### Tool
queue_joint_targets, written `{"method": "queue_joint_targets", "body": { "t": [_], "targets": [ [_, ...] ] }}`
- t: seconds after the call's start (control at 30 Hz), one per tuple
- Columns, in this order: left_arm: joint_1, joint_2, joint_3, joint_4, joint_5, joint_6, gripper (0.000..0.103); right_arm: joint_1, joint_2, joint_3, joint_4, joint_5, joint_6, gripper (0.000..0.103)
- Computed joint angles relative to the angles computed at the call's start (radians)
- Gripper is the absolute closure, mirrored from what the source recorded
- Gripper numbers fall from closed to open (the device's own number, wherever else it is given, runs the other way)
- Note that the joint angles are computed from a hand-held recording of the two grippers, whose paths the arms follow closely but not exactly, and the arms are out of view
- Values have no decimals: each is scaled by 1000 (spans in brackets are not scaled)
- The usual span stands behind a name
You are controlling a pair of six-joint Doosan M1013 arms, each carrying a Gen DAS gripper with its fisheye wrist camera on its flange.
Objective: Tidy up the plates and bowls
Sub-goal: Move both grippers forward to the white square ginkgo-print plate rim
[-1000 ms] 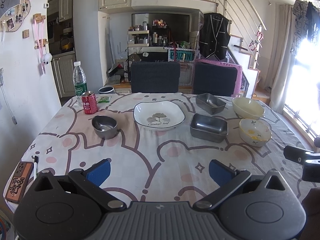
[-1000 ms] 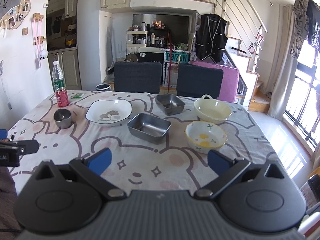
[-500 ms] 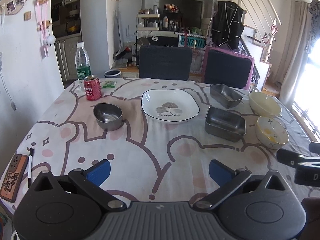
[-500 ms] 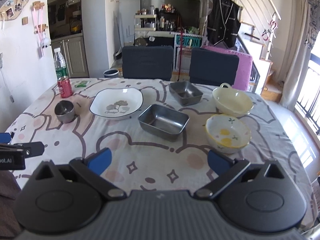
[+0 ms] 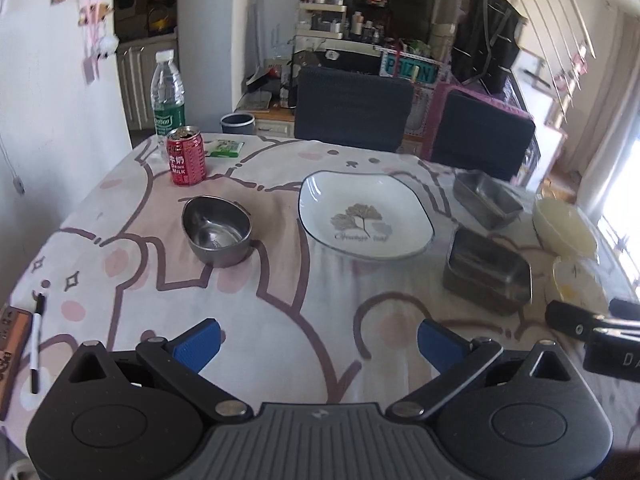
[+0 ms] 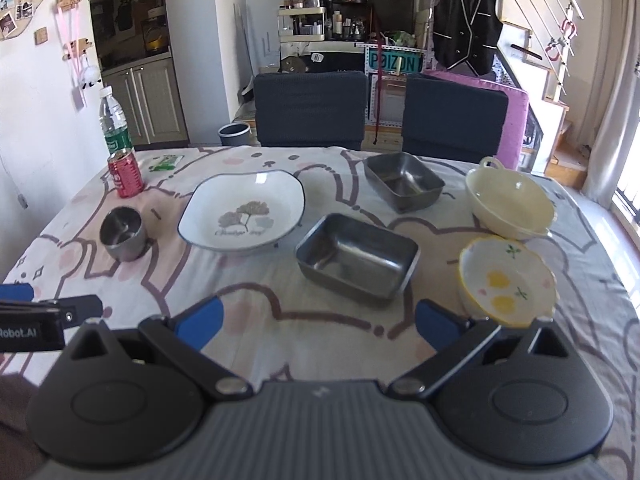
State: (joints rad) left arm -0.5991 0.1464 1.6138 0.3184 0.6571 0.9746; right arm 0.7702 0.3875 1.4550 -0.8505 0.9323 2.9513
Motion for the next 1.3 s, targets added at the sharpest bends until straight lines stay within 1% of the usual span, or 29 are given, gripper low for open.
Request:
{"method": "queue_joint_targets", "body": {
  "t": [0.13,0.23,0.37,0.5,0.6,0.67,0.73,0.77,0.87,0.97,1.07,1.1,1.17,1.23,1.3],
  "targets": [
    [17,32,-36,3,-11,-40,0,-38,13,-16,11,-47,3,0],
    [27,60,-70,4,-11,-39,0,-62,31,-33,3,-79,-9,0],
    [38,100,-116,-12,-12,-15,0,-95,53,-54,-17,-128,-4,0],
    [44,133,-152,4,-28,2,0,-136,73,-74,9,-205,6,0],
    [49,162,-184,-9,-36,39,0,-156,89,-87,-21,-243,32,0],
    [50,183,-206,1,-36,54,0,-172,101,-99,-12,-277,-2,0],
    [52,203,-225,13,-39,62,0,-189,118,-121,17,-293,-33,0],
    [54,214,-236,10,-40,71,0,-194,126,-131,11,-286,-22,0],
    [62,243,-264,-10,-40,91,0,-208,151,-159,5,-284,-6,0],
    [69,269,-286,-27,-38,102,0,-226,170,-172,2,-318,9,0],
    [82,293,-304,-95,-49,167,0,-246,192,-196,59,-327,-29,0],
    [87,303,-315,-123,-41,192,0,-253,199,-198,68,-343,-32,0],
    [94,321,-333,-138,-30,202,0,-260,211,-198,63,-363,-28,0],
    [99,334,-345,-135,-33,193,0,-272,222,-202,107,-398,-80,0],
    [106,348,-360,-159,-27,203,0,-279,224,-198,128,-439,-96,0]
  ]
}}
